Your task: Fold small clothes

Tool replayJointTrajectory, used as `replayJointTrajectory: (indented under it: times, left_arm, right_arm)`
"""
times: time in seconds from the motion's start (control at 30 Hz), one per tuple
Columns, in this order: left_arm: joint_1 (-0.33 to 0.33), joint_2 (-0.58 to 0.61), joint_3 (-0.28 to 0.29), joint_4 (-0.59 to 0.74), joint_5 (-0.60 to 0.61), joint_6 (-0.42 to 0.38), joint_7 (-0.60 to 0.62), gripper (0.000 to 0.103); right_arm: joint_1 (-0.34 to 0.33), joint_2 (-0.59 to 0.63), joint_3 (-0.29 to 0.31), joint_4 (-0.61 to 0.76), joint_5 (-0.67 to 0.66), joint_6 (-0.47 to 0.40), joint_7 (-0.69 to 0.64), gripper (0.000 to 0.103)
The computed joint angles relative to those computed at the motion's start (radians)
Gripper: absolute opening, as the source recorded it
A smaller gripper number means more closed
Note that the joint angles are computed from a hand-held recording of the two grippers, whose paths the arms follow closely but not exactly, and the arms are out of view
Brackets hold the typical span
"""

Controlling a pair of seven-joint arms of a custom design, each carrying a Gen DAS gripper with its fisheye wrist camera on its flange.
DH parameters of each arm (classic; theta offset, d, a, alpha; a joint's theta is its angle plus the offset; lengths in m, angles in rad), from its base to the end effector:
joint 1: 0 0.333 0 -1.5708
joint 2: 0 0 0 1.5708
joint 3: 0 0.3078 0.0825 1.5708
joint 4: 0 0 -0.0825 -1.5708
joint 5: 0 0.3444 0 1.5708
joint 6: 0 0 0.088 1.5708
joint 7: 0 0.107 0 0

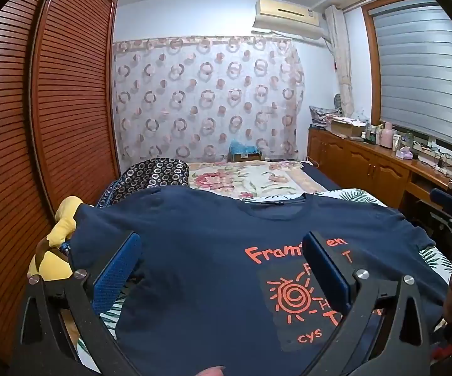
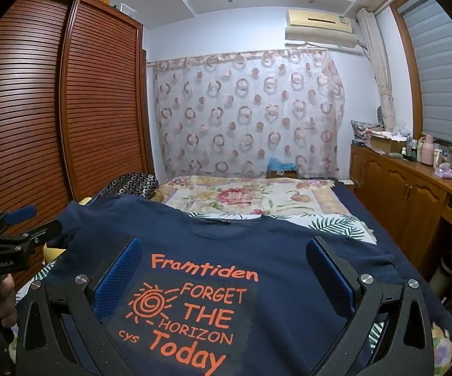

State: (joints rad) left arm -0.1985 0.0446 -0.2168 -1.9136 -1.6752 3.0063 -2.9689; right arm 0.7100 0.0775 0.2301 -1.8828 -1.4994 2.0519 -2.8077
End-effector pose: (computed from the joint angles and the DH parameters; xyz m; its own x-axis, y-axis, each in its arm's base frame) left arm 0.5353 -0.1547 0.5314 -0.5352 -0.8447 -0.0045 -0.3010 0.1958 -0.9333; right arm 0.3841 0.4279 0.5272 -0.2047 -0.9786 -0.0224 -0.2393 0.0722 -0.9682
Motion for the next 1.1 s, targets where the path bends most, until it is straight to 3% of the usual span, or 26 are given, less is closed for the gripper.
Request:
replayJointTrajectory:
  times: [0.7, 1.1]
  left_arm:
    - [0.004, 0.002, 0.0, 0.003, 0.044, 0.0, -0.05, 0.103]
    - [-0.003, -0.001, -0.004, -0.006, 0.008, 0.009, -0.02, 0.103]
  right_arm:
    - [-0.001, 0.005, -0.001, 0.001, 0.001, -0.004, -0.004, 0.103]
    - [-0.003, 0.005, -0.004, 0.004, 0.01, 0.001, 0.001, 0.103]
